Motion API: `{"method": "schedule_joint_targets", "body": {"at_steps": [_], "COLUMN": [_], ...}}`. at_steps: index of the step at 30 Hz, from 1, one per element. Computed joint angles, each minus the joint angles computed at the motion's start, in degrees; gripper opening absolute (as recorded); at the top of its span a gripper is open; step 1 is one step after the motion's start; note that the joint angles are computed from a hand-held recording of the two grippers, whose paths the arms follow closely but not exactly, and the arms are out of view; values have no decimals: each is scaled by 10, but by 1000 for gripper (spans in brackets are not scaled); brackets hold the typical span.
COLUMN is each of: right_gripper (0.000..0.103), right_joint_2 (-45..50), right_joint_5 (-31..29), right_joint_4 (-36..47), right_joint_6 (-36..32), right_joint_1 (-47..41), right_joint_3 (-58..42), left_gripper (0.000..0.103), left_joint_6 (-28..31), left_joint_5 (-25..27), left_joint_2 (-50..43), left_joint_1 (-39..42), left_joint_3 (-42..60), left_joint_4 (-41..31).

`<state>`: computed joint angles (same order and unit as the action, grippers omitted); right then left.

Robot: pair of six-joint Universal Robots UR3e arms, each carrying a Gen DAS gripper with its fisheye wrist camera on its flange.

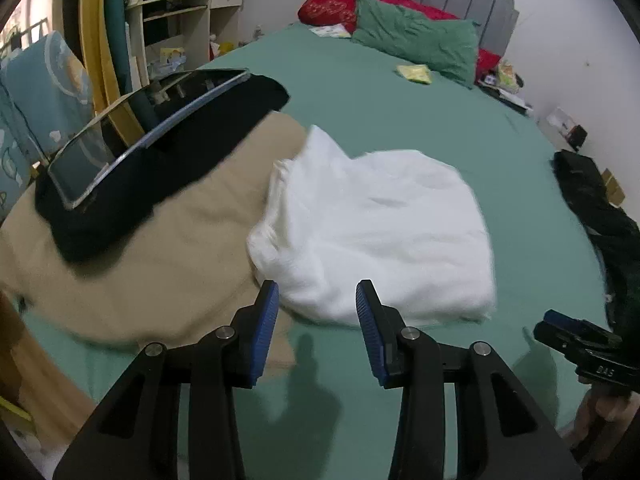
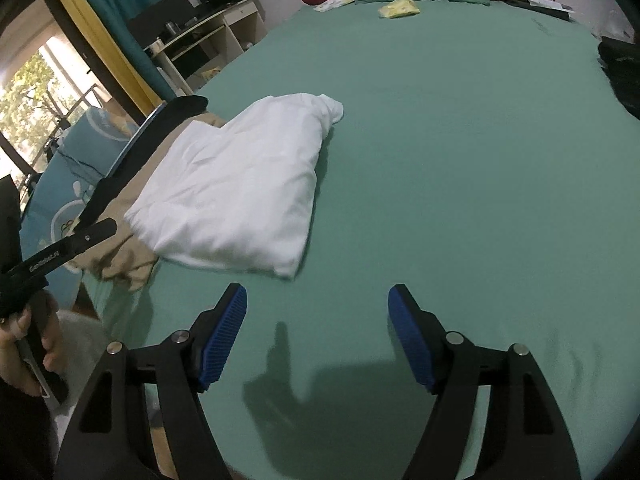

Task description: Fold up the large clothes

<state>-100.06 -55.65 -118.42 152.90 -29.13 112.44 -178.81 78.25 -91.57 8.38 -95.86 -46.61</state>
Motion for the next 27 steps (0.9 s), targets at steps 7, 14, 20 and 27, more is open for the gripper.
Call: {"method": "schedule_joint_targets", "body": {"at_steps": [7, 14, 20, 27], "right_gripper": [74, 82, 90, 91], "right_joint_2": [-130, -242, -284, -282], "right_joint_5": [17, 32, 42, 62], "right_joint_4": [142, 361, 523, 647], "right_joint_6": [-94, -255, -387, -492], "right_joint_1": [-89, -240, -377, -502], "right_joint_3": [29, 4, -54, -162], "left_gripper": [43, 43, 43, 43], "left_joint_6": [-54, -110, -115, -120], "left_joint_5": [2, 28, 63, 144], "left_joint_2": [76, 89, 58, -2], "left_joint_1": [-66, -152, -242, -334], "left_joint_3": [-70, -48, 40, 183], "left_joint_4": [6, -19, -45, -74]}}
